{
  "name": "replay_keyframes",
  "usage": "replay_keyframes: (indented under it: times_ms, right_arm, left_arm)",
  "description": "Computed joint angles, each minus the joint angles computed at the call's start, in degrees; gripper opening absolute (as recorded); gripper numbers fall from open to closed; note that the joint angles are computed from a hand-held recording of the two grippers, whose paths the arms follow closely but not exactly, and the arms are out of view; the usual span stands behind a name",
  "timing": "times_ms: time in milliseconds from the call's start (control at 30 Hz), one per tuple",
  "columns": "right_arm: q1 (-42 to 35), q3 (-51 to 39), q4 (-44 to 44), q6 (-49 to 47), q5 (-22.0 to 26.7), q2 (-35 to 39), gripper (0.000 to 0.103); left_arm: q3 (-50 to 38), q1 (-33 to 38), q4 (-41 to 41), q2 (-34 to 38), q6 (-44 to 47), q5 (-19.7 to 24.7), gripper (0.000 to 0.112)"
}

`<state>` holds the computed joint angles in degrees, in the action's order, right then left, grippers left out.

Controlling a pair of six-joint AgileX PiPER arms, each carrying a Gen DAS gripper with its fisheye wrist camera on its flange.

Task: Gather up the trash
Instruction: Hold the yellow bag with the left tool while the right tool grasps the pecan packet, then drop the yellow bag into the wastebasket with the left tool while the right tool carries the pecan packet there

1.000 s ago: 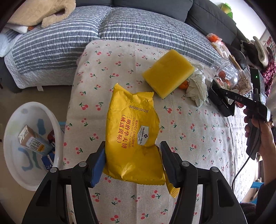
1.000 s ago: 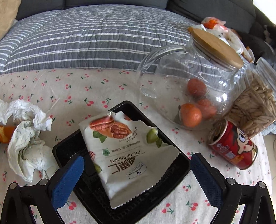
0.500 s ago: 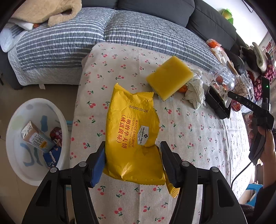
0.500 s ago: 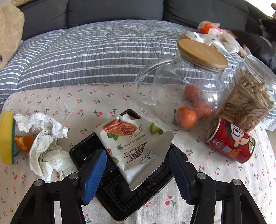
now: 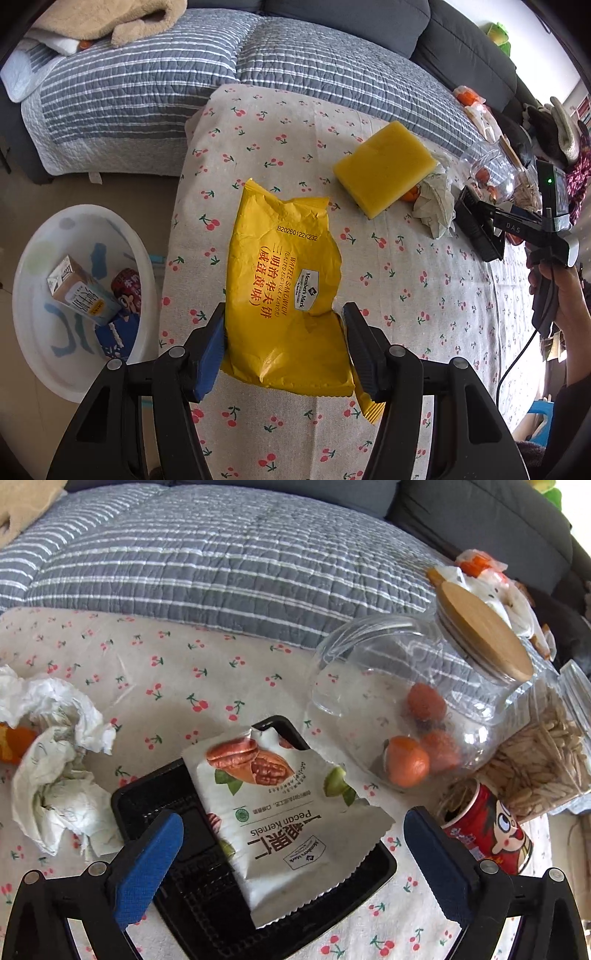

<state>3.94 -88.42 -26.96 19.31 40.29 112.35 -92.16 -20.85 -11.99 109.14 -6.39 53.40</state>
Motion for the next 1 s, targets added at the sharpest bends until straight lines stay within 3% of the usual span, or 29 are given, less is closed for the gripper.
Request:
replay_keyframes:
  times_ms: [67, 267, 600, 1000]
  right_arm:
    - [-0.71, 0.4, 1.52, -0.5, -1.06, 0.0, 0.079]
    - [-2.17, 4.18, 6.56, -3.38, -4.18, -4.21, 0.065]
    - [1.65, 11.69, 7.36, -0.39, -2.94, -15.38, 0.063]
    - [16.01, 16.52, 4.98, 10.89, -0.72, -23.17, 0.063]
  left_arm:
    - [-0.14, 0.16, -0.06, 0.2, 0.06, 0.11, 0.063]
    - [1.1, 0.69, -1.13, -1.31, 0.93, -0.29, 0.063]
    - [6.78, 3.99, -3.11, -7.11, 3.91, -1.24, 0.063]
    - [17.4, 15.1, -4.21, -15.68, 9.93, -2.27, 0.063]
